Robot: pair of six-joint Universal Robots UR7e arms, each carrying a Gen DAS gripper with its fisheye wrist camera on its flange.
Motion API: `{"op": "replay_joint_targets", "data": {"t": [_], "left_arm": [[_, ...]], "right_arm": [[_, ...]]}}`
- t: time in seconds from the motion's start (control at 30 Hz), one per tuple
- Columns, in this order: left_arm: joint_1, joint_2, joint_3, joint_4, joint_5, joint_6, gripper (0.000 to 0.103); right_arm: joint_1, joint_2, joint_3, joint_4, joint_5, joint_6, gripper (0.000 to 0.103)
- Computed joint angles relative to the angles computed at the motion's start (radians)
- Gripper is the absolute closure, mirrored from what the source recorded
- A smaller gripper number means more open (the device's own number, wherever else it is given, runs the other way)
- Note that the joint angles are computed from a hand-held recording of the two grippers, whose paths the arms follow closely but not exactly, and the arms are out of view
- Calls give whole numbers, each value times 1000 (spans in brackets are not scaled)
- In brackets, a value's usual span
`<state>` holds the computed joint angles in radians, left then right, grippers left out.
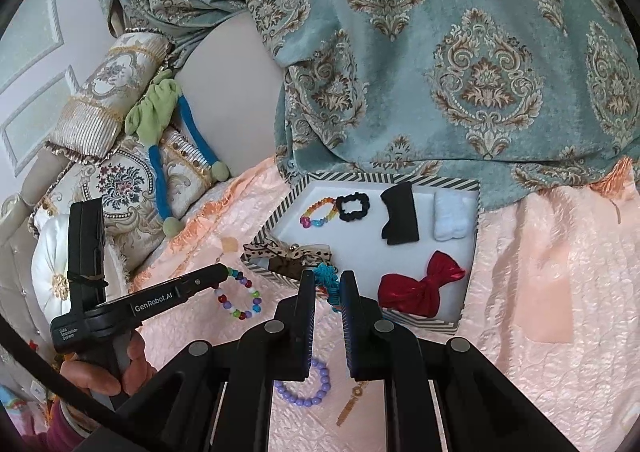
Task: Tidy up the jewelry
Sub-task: 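Lower the multicolor bracelet into the tray while the right gripper releases the flower clip there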
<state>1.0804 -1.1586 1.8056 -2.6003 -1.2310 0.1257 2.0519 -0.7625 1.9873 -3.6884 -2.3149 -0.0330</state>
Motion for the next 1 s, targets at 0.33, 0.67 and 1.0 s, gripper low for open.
{"op": "replay_joint_targets", "data": {"t": [0.33, 0.67, 1.0], "left_arm": [[-24, 28, -21, -15, 42, 22, 95], [-39, 97, -108, -18, 68, 48, 95], [-43, 197, -201, -23, 89, 47, 95]], "right_arm": [[-13, 1, -25, 35, 6, -9, 92], [-42, 4, -75, 91, 22, -39, 91], [-88, 23, -130, 152, 50, -61, 92]]}}
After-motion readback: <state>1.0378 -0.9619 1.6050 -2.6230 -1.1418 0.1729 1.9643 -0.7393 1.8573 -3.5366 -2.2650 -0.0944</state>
